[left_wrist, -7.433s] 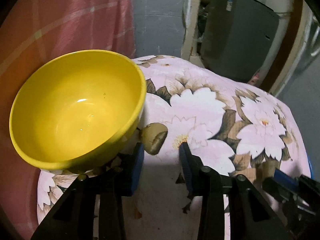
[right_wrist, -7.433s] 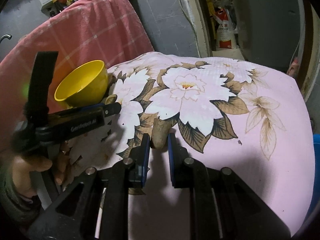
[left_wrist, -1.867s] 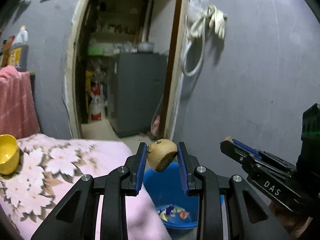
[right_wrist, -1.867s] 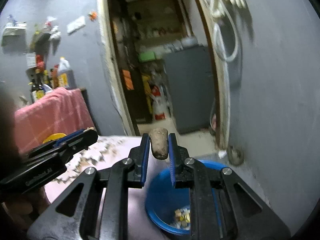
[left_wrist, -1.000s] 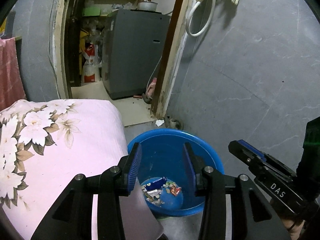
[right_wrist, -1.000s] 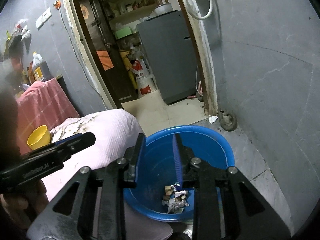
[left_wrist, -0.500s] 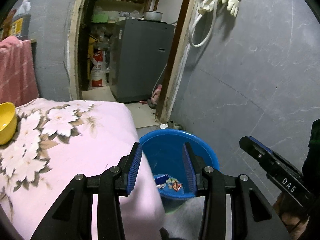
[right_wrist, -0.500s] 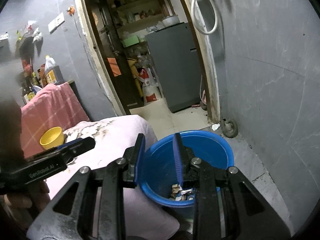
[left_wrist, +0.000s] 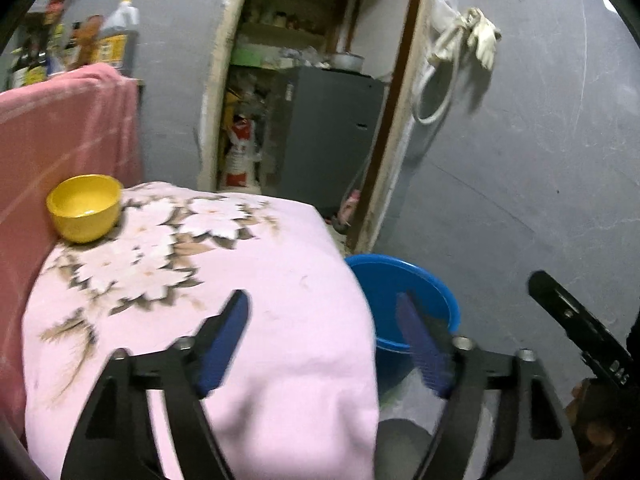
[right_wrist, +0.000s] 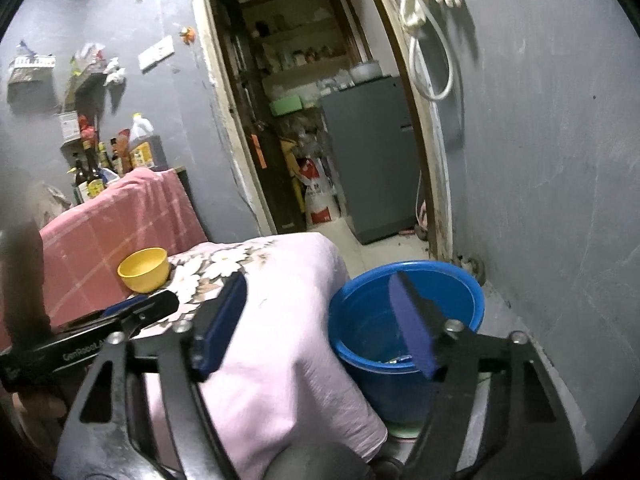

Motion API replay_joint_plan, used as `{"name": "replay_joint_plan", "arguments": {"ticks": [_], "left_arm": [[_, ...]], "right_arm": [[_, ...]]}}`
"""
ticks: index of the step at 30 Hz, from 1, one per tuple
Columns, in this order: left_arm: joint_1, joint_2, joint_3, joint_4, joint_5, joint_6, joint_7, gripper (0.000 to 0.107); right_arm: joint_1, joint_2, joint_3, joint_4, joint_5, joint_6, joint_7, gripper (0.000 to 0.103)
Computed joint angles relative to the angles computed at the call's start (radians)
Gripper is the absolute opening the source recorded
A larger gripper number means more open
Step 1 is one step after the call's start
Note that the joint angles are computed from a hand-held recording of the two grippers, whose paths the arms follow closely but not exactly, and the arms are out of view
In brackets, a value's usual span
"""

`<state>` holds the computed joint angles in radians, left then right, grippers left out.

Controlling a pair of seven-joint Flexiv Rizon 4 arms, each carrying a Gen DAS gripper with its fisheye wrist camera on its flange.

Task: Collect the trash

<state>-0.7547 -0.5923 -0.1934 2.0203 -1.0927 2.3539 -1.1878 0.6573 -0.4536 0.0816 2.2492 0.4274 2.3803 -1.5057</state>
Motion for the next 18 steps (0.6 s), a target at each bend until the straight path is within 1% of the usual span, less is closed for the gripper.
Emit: {"name": "replay_joint_plan", "arguments": {"ticks": [1, 2, 3, 5, 7, 9, 12, 13, 18], "left_arm": [[0.009, 0.015, -0.004, 0.042, 0.041, 0.025, -0.064, 0.084], [0.012, 0.03, -0.005, 0.078, 0.065, 0.041, -0.105, 0.086], [0.009, 0.043, -0.003, 0.1, 0.067, 0.049, -0.117, 0.087], [-0.01, 0.056, 0.001, 0.128, 0.046, 0.074, -0.121, 0.087], [-0.028, 0.07, -0.001, 0.161, 0.03, 0.108, -0.128, 0.089], [-0.043, 0.078, -0.007, 0.189, 0.014, 0.146, -0.131, 0.09], [-0.064, 0.083, -0.018, 0.23, 0.007, 0.219, -0.139, 0.093], [-0.078, 0.081, -0.022, 0.24, -0.006, 0.252, -0.135, 0.094], [-0.097, 0.073, -0.045, 0.288, -0.021, 0.351, -0.136, 0.095]], "right_arm": [[0.014, 0.003, 0.001, 0.008, 0.014, 0.015, -0.01, 0.091], [0.026, 0.005, 0.003, 0.016, 0.028, 0.031, -0.02, 0.093], [0.048, 0.01, 0.004, 0.025, 0.056, 0.048, -0.038, 0.094], [0.065, 0.017, 0.015, 0.037, 0.08, 0.065, -0.056, 0.096], [0.085, 0.021, 0.024, 0.044, 0.114, 0.082, -0.073, 0.101], [0.098, 0.019, 0.036, 0.053, 0.142, 0.108, -0.085, 0.103], [0.138, 0.015, 0.048, 0.057, 0.221, 0.152, -0.123, 0.103], [0.138, 0.014, 0.056, 0.063, 0.229, 0.166, -0.126, 0.103], [0.193, 0.001, 0.076, 0.057, 0.332, 0.231, -0.212, 0.103]]}}
